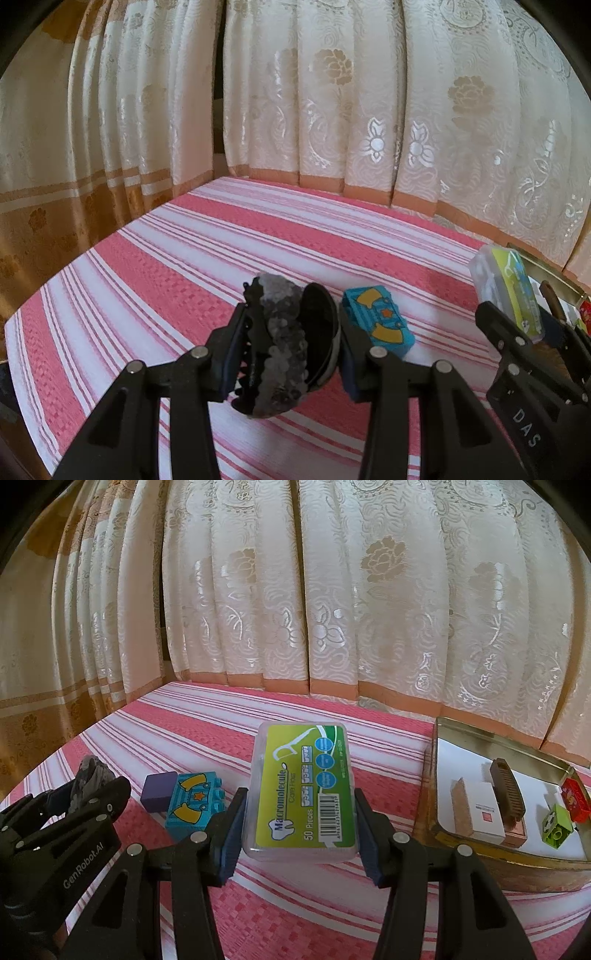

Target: Organize rigid objects

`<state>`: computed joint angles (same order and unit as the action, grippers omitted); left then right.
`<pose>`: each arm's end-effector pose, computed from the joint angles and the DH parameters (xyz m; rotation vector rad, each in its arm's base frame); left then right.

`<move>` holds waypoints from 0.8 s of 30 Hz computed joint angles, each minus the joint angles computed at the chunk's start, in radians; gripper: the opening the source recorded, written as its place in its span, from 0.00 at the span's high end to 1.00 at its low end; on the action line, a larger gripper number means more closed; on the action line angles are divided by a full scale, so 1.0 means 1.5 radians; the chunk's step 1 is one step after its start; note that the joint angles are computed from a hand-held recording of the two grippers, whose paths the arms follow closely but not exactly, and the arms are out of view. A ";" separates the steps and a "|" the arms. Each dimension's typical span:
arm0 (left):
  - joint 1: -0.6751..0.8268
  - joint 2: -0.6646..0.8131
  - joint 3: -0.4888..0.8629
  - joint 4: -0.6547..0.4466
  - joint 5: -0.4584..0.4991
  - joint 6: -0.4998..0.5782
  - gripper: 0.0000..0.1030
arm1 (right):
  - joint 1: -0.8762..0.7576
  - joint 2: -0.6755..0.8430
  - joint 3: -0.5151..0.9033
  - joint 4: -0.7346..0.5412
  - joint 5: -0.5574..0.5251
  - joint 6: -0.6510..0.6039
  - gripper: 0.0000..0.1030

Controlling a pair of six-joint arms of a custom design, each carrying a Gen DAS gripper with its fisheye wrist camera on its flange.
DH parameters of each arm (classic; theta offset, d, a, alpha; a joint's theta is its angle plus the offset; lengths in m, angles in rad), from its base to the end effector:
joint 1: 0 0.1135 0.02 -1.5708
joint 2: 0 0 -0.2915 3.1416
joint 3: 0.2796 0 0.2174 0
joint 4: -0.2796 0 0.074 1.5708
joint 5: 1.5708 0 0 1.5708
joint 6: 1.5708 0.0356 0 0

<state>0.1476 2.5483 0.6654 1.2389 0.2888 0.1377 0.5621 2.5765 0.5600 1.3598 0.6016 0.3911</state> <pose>0.3389 0.0401 -0.0057 0.1478 2.1835 -0.1591 0.2748 0.1493 -0.0079 0.1383 2.0954 -0.1039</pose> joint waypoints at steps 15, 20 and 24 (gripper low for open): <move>-0.048 0.014 -0.060 0.090 -0.027 -0.008 0.58 | 0.002 0.006 -0.044 0.049 0.009 -0.002 0.46; -0.062 0.018 -0.079 0.120 -0.035 -0.012 0.58 | -0.002 0.011 -0.065 0.076 0.009 -0.004 0.46; -0.076 0.019 -0.092 0.134 -0.044 -0.015 0.58 | -0.008 0.018 -0.085 0.105 0.009 -0.004 0.46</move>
